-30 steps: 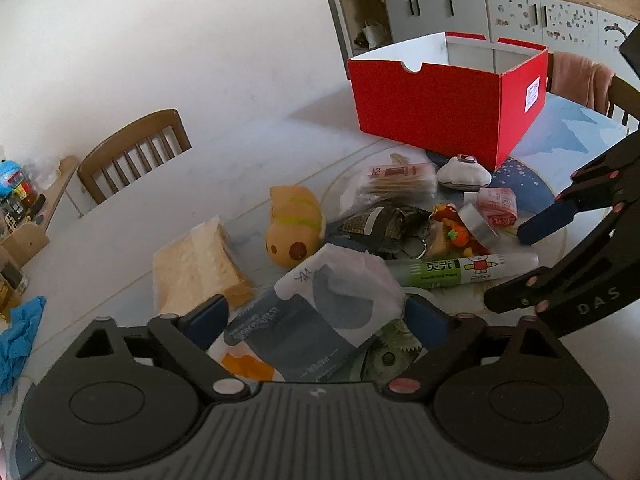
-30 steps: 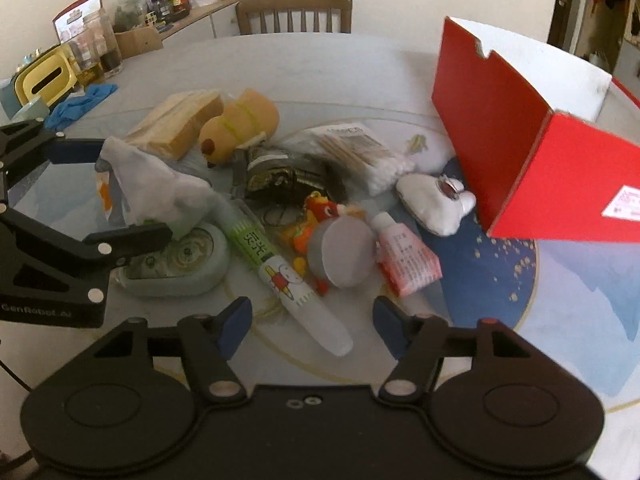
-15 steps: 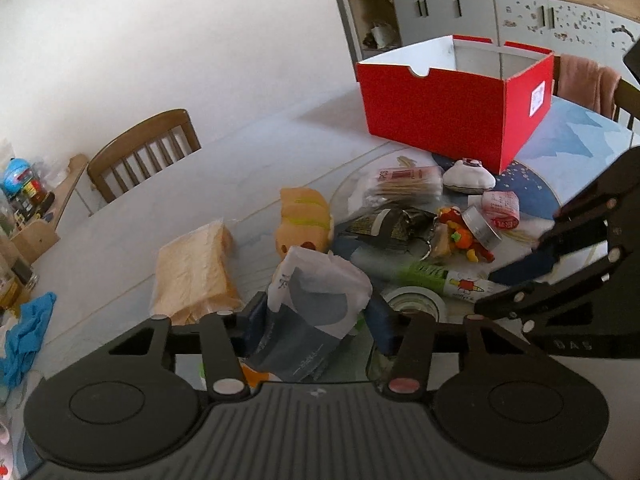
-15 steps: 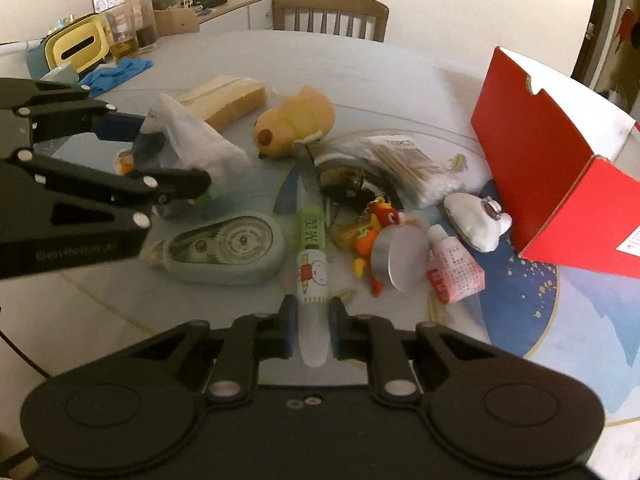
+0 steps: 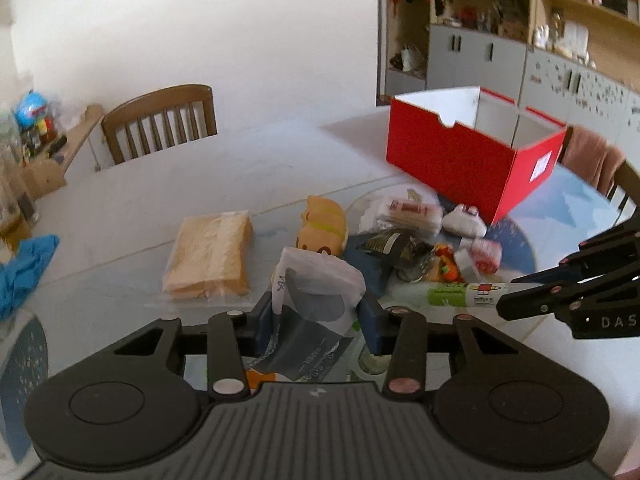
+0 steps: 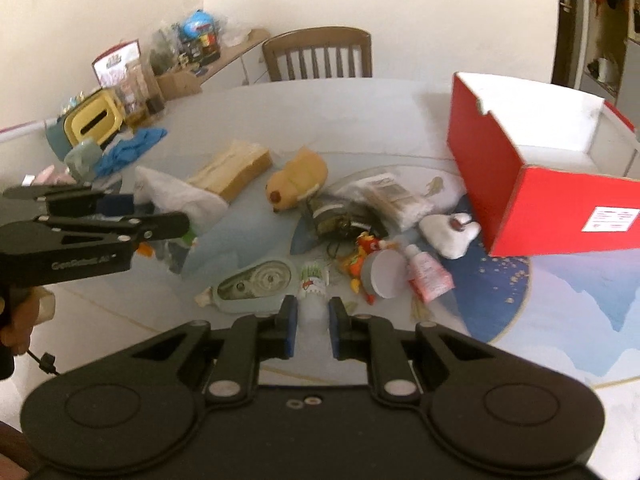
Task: Organize objects
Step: 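Lift the bag with the left tool while the right tool grasps the white glue stick, then carry the bag and glue stick into the red box and open both tools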
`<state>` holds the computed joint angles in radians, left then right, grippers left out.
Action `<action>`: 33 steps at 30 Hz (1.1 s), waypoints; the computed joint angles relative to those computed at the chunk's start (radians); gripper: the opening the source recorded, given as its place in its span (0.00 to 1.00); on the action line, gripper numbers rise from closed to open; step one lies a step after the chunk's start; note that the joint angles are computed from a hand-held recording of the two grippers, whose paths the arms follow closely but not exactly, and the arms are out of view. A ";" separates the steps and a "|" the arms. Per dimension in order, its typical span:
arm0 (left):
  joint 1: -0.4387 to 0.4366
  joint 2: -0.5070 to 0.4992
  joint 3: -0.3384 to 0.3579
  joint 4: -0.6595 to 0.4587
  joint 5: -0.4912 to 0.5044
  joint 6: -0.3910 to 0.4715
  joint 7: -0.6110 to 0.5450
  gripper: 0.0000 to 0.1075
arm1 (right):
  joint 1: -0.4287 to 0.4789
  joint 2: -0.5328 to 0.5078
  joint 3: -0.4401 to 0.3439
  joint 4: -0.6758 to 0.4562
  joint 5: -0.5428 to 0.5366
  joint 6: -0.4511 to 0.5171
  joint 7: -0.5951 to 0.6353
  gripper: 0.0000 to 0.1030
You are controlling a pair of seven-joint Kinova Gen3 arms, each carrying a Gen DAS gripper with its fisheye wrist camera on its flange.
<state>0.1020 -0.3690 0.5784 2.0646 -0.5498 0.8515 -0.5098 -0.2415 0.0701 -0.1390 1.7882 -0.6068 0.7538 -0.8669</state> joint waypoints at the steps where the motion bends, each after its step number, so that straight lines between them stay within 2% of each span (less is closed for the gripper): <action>1: 0.004 -0.009 -0.006 -0.004 0.010 0.003 0.001 0.39 | 0.008 -0.007 0.005 -0.002 -0.011 0.012 0.007 0.15; 8: 0.002 -0.054 -0.033 -0.057 0.096 0.028 -0.043 0.39 | 0.049 -0.045 0.045 -0.015 -0.078 0.063 0.087 0.15; 12: -0.035 -0.047 -0.003 -0.104 0.111 0.040 -0.054 0.39 | 0.077 -0.043 0.069 -0.036 -0.129 0.087 0.139 0.15; 17: -0.060 -0.015 0.028 -0.170 0.114 0.037 -0.053 0.39 | 0.139 -0.034 0.103 -0.087 -0.243 0.130 0.242 0.15; 21: -0.071 0.052 0.074 -0.243 0.059 0.035 -0.039 0.39 | 0.187 0.006 0.115 -0.158 -0.313 0.146 0.302 0.15; 25: -0.061 0.154 0.112 -0.328 -0.044 0.026 0.001 0.39 | 0.238 0.066 0.103 -0.239 -0.358 0.126 0.344 0.15; 30: -0.016 0.329 0.162 -0.457 -0.220 0.053 0.030 0.39 | 0.284 0.159 0.068 -0.341 -0.335 0.092 0.342 0.15; 33: 0.041 0.454 0.155 -0.553 -0.285 0.085 0.001 0.39 | 0.302 0.220 0.050 -0.396 -0.285 0.067 0.319 0.15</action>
